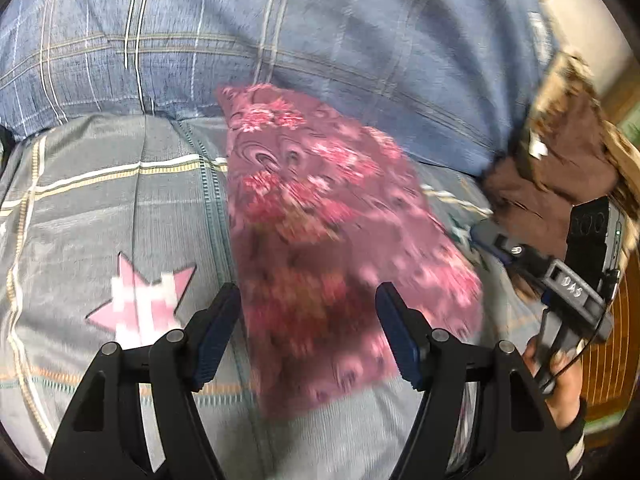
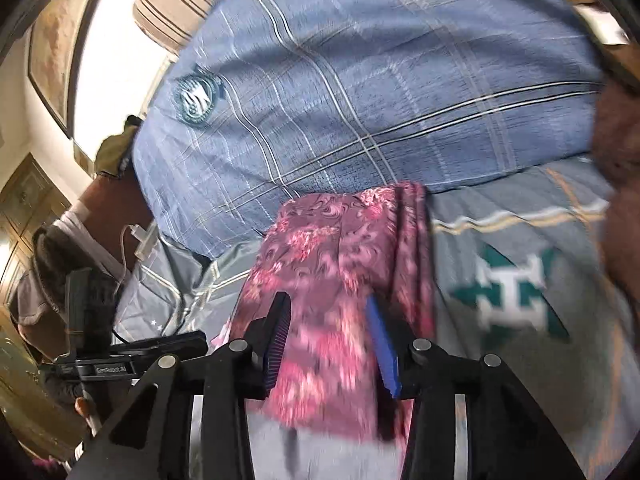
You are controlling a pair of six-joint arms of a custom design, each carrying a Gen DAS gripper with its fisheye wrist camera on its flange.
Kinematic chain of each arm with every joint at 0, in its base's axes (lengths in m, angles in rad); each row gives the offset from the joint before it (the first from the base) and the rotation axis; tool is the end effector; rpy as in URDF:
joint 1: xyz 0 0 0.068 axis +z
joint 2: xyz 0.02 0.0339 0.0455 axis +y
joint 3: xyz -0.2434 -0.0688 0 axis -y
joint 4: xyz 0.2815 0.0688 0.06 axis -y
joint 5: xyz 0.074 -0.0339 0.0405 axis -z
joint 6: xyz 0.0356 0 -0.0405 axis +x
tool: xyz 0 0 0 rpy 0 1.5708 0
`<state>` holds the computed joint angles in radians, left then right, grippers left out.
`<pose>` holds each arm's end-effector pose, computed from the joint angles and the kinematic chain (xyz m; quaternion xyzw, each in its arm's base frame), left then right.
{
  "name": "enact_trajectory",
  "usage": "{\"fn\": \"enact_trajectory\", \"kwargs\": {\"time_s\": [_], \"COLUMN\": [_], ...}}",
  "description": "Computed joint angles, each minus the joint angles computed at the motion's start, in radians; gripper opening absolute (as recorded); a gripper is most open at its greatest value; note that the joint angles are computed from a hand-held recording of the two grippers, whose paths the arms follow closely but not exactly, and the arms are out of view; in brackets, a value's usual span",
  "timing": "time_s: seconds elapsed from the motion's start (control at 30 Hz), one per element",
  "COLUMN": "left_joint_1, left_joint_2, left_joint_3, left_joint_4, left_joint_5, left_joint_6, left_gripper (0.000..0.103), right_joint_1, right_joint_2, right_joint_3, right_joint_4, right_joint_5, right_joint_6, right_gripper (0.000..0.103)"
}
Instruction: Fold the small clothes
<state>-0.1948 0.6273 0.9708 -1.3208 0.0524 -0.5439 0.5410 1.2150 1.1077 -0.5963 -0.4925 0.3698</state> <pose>0.1263 -0.0268 0.3168 -0.1585 0.9428 -0.1289 0.2636 0.2501 0.1699 0.3030 -0.1773 0.8681 0.3779 0.2686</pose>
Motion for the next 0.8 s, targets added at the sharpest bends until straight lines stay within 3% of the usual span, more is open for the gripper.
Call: {"fn": "enact_trajectory", "kwargs": {"time_s": [0.13, 0.17, 0.2, 0.23, 0.33, 0.4, 0.43, 0.5, 0.57, 0.7, 0.8], "left_joint_1": [-0.001, -0.010, -0.021, -0.037, -0.052, 0.011, 0.032, 0.051, 0.021, -0.191, -0.206], "left_joint_2": [0.089, 0.090, 0.078, 0.065, 0.057, 0.068, 0.046, 0.009, -0.033, 0.025, 0.109], "left_joint_3": [-0.035, -0.045, -0.054, -0.064, -0.112, -0.146, -0.153, -0.125, -0.094, -0.043, -0.083], "left_joint_4": [0.061, 0.068, 0.070, 0.075, 0.103, 0.127, 0.124, 0.079, 0.071, 0.069, 0.101], "left_joint_5": [-0.021, -0.031, -0.049, -0.069, -0.083, 0.006, 0.027, 0.040, -0.005, -0.270, -0.286], "left_joint_6": [-0.005, -0.008, -0.006, -0.001, -0.009, -0.006, -0.002, 0.002, -0.018, -0.104, -0.099], "left_gripper": [0.069, 0.069, 0.069, 0.070, 0.074, 0.076, 0.076, 0.075, 0.075, 0.075, 0.076], "right_joint_1": [0.043, 0.035, 0.027, 0.023, 0.039, 0.069, 0.065, 0.055, 0.045, 0.052, 0.106], "right_joint_2": [0.282, 0.307, 0.307, 0.293, 0.287, 0.369, 0.366, 0.312, 0.225, 0.110, 0.089], "right_joint_3": [0.164, 0.172, 0.166, 0.168, 0.200, 0.257, 0.245, 0.224, 0.182, 0.092, 0.023], "right_joint_4": [-0.016, -0.007, 0.018, 0.039, 0.034, -0.050, -0.041, -0.032, 0.004, 0.086, 0.092], "right_joint_5": [0.103, 0.074, 0.038, 0.018, 0.102, 0.234, 0.237, 0.262, 0.249, 0.146, 0.161], "right_joint_6": [0.054, 0.060, 0.063, 0.043, -0.048, -0.122, -0.132, -0.085, -0.072, -0.053, -0.077], "right_gripper": [0.042, 0.037, 0.017, 0.012, 0.011, 0.010, 0.008, 0.015, 0.021, 0.021, 0.018]}}
